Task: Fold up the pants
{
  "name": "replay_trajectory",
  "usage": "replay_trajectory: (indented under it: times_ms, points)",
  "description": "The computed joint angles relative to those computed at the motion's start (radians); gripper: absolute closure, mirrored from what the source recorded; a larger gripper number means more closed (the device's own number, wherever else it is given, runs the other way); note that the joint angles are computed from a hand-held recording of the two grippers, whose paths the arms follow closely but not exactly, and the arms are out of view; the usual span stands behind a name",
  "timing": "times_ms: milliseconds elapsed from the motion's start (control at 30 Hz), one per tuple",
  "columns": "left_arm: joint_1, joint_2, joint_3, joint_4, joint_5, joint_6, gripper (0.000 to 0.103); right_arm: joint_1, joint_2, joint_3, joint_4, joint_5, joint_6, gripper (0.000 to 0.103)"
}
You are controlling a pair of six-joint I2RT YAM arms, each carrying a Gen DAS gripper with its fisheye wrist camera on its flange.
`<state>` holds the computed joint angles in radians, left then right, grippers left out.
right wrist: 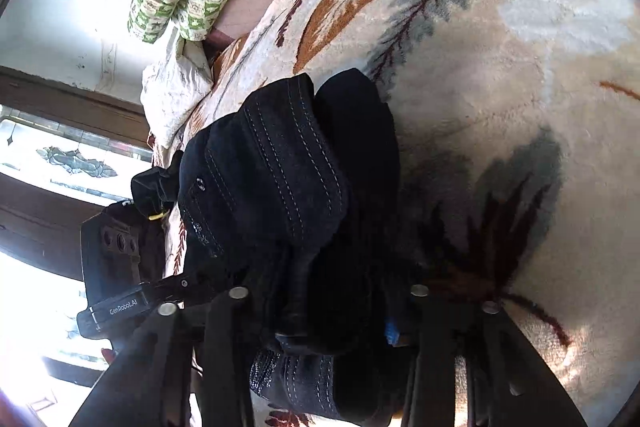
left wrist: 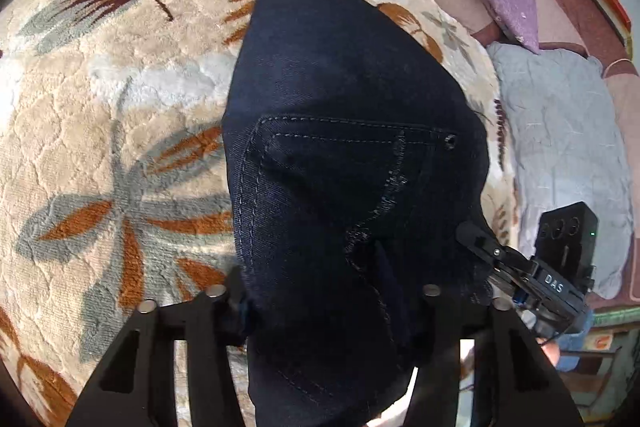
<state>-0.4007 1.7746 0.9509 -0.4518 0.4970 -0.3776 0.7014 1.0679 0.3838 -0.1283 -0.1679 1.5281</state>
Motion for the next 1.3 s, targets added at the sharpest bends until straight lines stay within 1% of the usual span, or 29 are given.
replay_trajectory:
  times_ms: [67, 133, 267, 300, 333, 367, 400, 467, 500, 533, 567, 600, 633, 667, 700, 733, 767, 800, 833, 867, 900, 933, 1000, 1067, 1200, 1267, 1300]
  points:
    - [0.016, -0.015, -0.005, -0.007, 0.017, 0.021, 0.069, 0.027, -0.067, -0.024, 0.008, 0.038, 0.054, 0.076]
    - [0.027, -0.031, -0.010, -0.016, 0.024, 0.031, 0.073, 0.068, -0.075, 0.013, -0.033, 0.083, 0.055, 0.078]
    - [0.058, 0.007, 0.014, -0.049, 0.058, 0.057, 0.073, 0.101, -0.042, 0.064, -0.083, 0.109, 0.072, 0.077]
    - [0.070, 0.020, 0.025, -0.064, 0.060, 0.066, 0.073, 0.104, -0.023, 0.085, -0.116, 0.112, 0.064, 0.071]
    - [0.074, 0.033, 0.039, -0.078, 0.056, 0.073, 0.073, 0.104, 0.004, 0.112, -0.158, 0.112, 0.053, 0.058]
    - [0.074, 0.044, 0.052, -0.089, 0.053, 0.077, 0.072, 0.102, 0.035, 0.143, -0.200, 0.110, 0.044, 0.052]
    - [0.070, 0.051, 0.066, -0.097, 0.050, 0.078, 0.072, 0.093, 0.051, 0.164, -0.240, 0.103, 0.029, 0.044]
    - [0.057, 0.054, 0.086, -0.113, 0.027, 0.087, 0.068, 0.078, 0.051, 0.197, -0.319, 0.111, -0.022, 0.036]
    - [0.050, 0.061, 0.097, -0.118, 0.014, 0.090, 0.067, 0.074, 0.058, 0.215, -0.361, 0.120, -0.051, 0.022]
    - [0.047, 0.067, 0.101, -0.117, 0.003, 0.091, 0.063, 0.064, 0.070, 0.227, -0.386, 0.118, -0.081, 0.016]
    - [0.047, 0.077, 0.105, -0.113, -0.004, 0.091, 0.059, 0.051, 0.078, 0.217, -0.372, 0.101, -0.097, 0.015]
    - [0.041, 0.084, 0.109, -0.106, -0.006, 0.078, 0.057, 0.037, 0.078, 0.185, -0.319, 0.064, -0.096, 0.015]
    - [0.044, 0.093, 0.108, -0.096, -0.002, 0.070, 0.051, 0.033, 0.080, 0.153, -0.254, 0.042, -0.080, 0.014]
    - [0.044, 0.107, 0.117, -0.092, 0.005, 0.062, 0.045, 0.041, 0.087, 0.136, -0.210, 0.054, -0.067, 0.014]
    - [0.045, 0.118, 0.119, -0.088, 0.014, 0.052, 0.043, 0.053, 0.092, 0.127, -0.175, 0.070, -0.067, 0.014]
    - [0.041, 0.116, 0.104, -0.075, 0.023, 0.039, 0.045, 0.064, 0.101, 0.122, -0.144, 0.081, -0.064, 0.021]
    - [0.037, 0.112, 0.106, -0.072, 0.016, 0.040, 0.057, 0.082, 0.103, 0.111, -0.093, 0.095, -0.051, 0.034]
    - [0.032, 0.108, 0.109, -0.075, 0.011, 0.049, 0.062, 0.088, 0.123, 0.105, -0.033, 0.078, -0.044, 0.063]
    - [0.028, 0.102, 0.110, -0.074, 0.009, 0.048, 0.066, 0.104, 0.147, 0.135, -0.060, 0.102, -0.036, 0.064]
    - [0.026, 0.091, 0.107, -0.068, 0.010, 0.041, 0.072, 0.121, 0.151, 0.161, -0.090, 0.131, -0.026, 0.067]
    - [0.030, 0.077, 0.102, -0.065, 0.021, 0.042, 0.073, 0.128, 0.133, 0.161, -0.088, 0.149, -0.011, 0.074]
    - [0.037, 0.067, 0.098, -0.064, 0.032, 0.043, 0.074, 0.134, 0.108, 0.156, -0.088, 0.170, 0.015, 0.078]
    - [0.056, 0.045, 0.096, -0.078, 0.049, 0.053, 0.076, 0.144, 0.064, 0.160, -0.099, 0.196, 0.049, 0.080]
    - [0.070, 0.007, 0.095, -0.097, 0.036, 0.071, 0.077, 0.155, 0.062, 0.195, -0.111, 0.211, 0.051, 0.080]
    - [0.152, -0.068, 0.086, -0.146, 0.047, 0.131, 0.077, 0.139, 0.146, 0.300, -0.097, 0.201, 0.020, 0.081]
    - [0.214, -0.095, 0.105, -0.187, 0.059, 0.177, 0.077, 0.128, 0.204, 0.364, -0.081, 0.193, -0.006, 0.081]
    - [0.247, -0.108, 0.134, -0.226, 0.062, 0.202, 0.077, 0.126, 0.235, 0.398, -0.069, 0.190, -0.022, 0.081]
